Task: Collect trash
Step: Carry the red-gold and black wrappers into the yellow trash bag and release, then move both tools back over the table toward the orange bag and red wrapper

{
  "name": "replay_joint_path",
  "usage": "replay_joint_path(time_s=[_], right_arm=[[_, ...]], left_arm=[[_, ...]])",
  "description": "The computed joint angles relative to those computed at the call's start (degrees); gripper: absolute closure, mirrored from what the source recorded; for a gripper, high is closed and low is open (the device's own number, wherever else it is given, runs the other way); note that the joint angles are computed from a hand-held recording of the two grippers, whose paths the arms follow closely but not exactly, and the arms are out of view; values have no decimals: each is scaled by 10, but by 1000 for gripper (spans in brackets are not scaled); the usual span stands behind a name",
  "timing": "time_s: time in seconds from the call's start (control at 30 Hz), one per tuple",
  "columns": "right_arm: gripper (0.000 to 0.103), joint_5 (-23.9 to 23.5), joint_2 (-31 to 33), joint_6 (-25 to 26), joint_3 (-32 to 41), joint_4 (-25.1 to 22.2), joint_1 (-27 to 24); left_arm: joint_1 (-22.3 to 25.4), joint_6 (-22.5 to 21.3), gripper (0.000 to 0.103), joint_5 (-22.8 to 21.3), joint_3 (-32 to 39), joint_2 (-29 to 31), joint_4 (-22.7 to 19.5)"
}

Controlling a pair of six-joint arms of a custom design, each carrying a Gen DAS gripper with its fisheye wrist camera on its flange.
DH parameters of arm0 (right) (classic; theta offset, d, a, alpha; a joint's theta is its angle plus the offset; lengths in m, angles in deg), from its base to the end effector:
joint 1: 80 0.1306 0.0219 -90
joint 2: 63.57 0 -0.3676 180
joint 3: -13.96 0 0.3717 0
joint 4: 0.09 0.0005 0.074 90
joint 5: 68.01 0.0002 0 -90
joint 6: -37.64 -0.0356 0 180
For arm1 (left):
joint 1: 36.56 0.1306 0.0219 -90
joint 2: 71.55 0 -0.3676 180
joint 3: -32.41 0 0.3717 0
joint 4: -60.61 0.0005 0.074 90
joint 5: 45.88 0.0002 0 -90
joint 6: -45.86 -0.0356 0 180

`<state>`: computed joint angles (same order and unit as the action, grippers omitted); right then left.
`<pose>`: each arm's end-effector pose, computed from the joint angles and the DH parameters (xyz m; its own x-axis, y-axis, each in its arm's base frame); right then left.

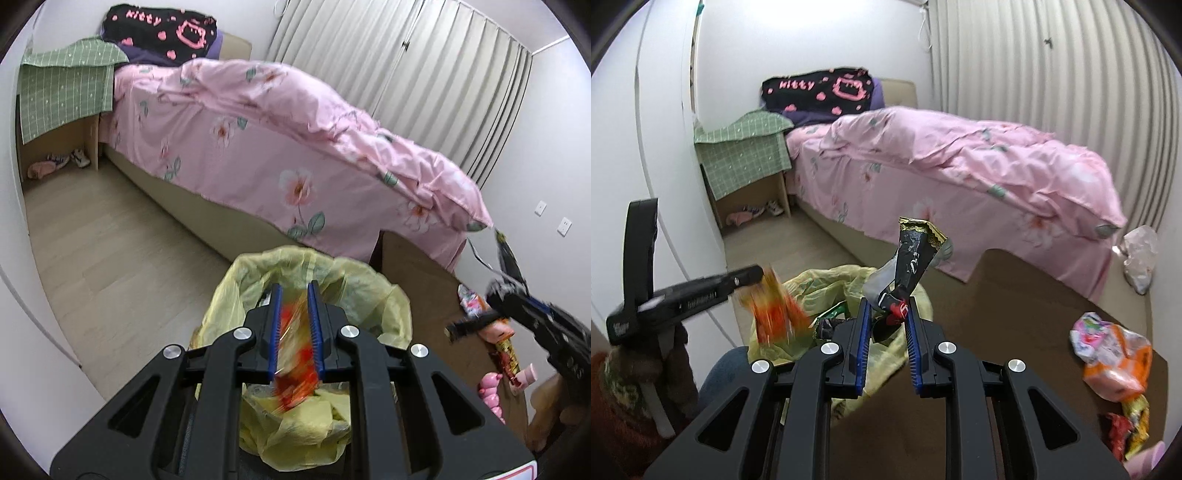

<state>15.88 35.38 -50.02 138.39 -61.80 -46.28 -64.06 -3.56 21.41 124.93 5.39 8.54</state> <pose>0.4164 0.2818 0.5888 -0.4657 -0.3596 -0.8085 -0.6429 0.7653 0.0299 0.3455 -0.1649 0.5248 -0.4986 -0.4170 -0.7600 -0.2287 0.9089 -0.3486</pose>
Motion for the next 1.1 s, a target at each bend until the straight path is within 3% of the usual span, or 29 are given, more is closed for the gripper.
replay_joint_path(time_s=[0.27,0.43,0.47,0.53,0.8,0.93,1.1], right_arm=[[85,-27,93,15,93,-48,9],[83,-44,114,25,96,-69,15],[81,-41,112,27,88,-65,15],[68,-40,105,29,72,-56,15],[66,-50,58,2,9,-22,-3],[66,-43,9,-16,-45,0,-26],[66,-34,-74,-45,-138,32,-76]], left_arm=[[18,21,90,35,-20,13,-1],[19,30,90,33,-22,12,-1],[20,35,90,34,-25,9,2],[22,46,86,37,-26,6,1],[8,46,71,10,-9,6,-14],[-10,22,60,7,11,17,-18],[-47,-33,45,29,34,40,5]])
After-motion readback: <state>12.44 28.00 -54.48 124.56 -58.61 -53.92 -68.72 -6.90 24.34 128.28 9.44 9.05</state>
